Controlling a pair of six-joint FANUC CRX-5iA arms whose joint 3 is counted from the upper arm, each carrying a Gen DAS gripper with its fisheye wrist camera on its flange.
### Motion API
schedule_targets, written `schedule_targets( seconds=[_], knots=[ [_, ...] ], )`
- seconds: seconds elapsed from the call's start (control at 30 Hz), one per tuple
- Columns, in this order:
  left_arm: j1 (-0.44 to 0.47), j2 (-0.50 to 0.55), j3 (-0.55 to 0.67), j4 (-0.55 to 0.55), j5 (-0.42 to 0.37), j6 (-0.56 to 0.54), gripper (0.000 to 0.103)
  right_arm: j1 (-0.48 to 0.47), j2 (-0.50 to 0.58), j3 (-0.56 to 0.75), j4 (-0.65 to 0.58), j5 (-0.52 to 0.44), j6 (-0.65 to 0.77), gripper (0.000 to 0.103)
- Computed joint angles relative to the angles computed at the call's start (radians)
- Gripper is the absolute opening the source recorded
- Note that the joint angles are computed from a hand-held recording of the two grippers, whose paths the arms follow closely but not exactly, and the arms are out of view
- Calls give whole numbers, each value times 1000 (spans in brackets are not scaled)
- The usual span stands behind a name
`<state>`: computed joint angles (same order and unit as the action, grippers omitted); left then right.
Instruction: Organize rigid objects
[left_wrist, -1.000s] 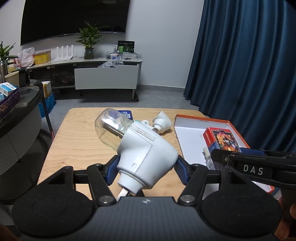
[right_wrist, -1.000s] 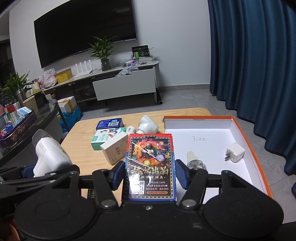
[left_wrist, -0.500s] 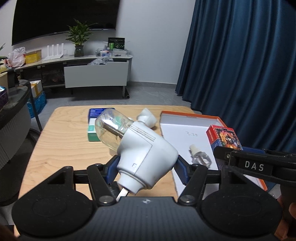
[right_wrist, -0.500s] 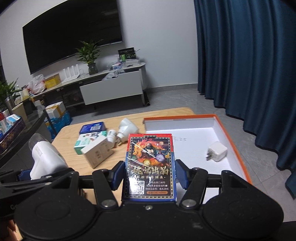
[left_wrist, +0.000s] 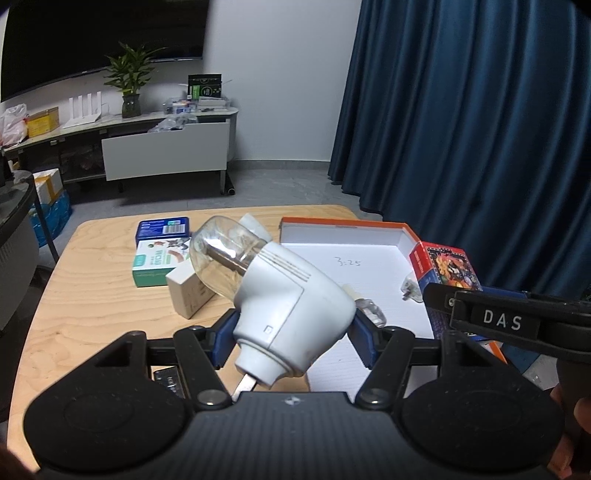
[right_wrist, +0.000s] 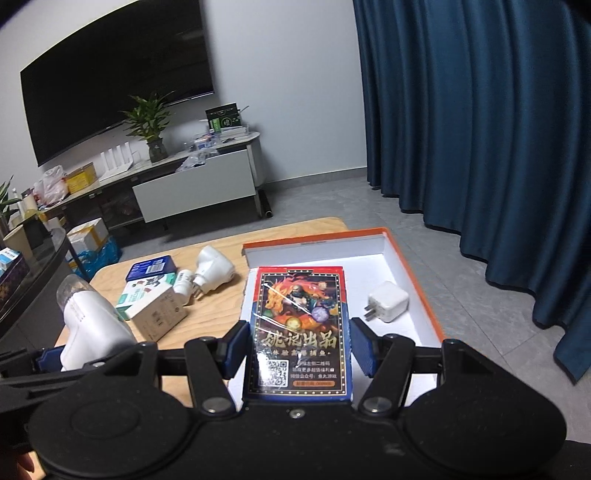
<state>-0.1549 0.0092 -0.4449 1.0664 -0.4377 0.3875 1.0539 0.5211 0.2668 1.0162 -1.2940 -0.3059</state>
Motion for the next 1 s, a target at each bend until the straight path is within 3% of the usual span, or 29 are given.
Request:
schedule_targets(
  seconds=[0.3,1.0],
  knots=[
    [-11,6,-5,32,12,-37,64,-1,-13,-20,5,-4,-15,71],
    [-47,54,49,-26,7,17,64,-26,-74,-113,-3,11,-40,71]
  ],
)
